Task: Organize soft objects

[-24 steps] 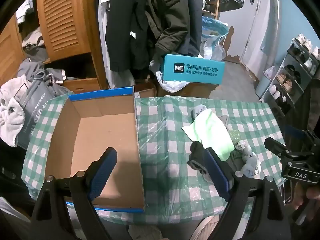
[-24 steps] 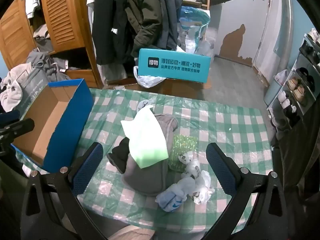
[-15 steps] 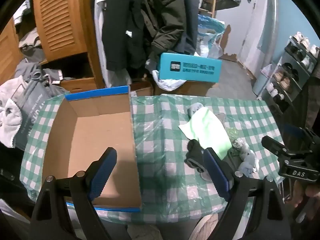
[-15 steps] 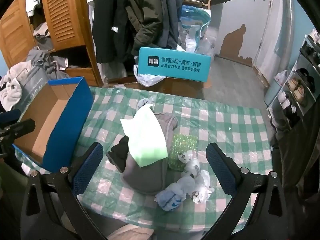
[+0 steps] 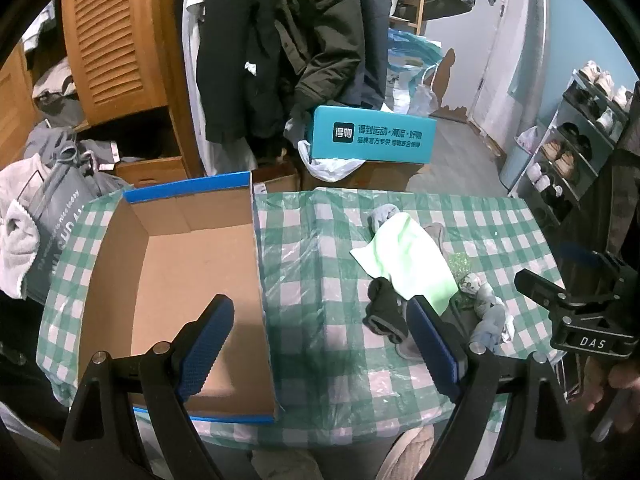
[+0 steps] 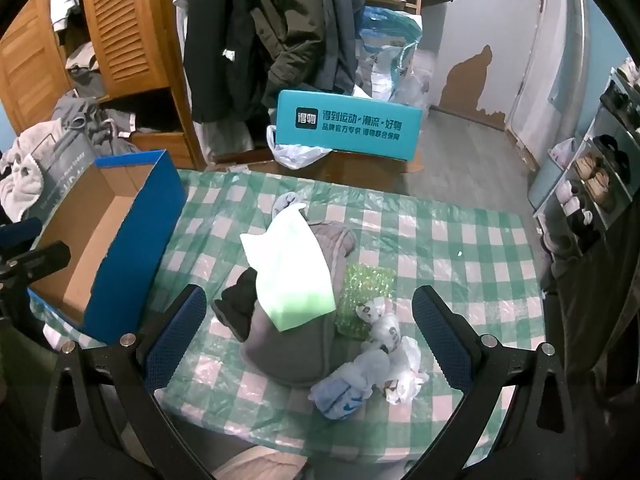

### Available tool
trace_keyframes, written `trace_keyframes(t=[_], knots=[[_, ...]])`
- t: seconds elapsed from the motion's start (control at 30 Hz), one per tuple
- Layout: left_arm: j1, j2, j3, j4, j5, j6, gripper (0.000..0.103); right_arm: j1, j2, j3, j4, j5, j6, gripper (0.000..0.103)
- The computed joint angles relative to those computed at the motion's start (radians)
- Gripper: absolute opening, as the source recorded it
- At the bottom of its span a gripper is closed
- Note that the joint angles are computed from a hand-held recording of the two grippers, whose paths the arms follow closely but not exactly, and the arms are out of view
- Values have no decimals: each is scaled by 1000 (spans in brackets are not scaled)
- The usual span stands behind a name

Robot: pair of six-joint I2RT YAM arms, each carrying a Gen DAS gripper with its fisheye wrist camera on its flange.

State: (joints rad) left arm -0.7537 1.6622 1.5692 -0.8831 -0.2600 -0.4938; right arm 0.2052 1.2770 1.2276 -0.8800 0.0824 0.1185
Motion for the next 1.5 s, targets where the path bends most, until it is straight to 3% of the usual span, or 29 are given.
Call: trace_keyframes(t=[1.5], knots=[[-3, -10, -45, 21, 5, -12, 89, -6, -6, -24, 7, -9, 0, 101]])
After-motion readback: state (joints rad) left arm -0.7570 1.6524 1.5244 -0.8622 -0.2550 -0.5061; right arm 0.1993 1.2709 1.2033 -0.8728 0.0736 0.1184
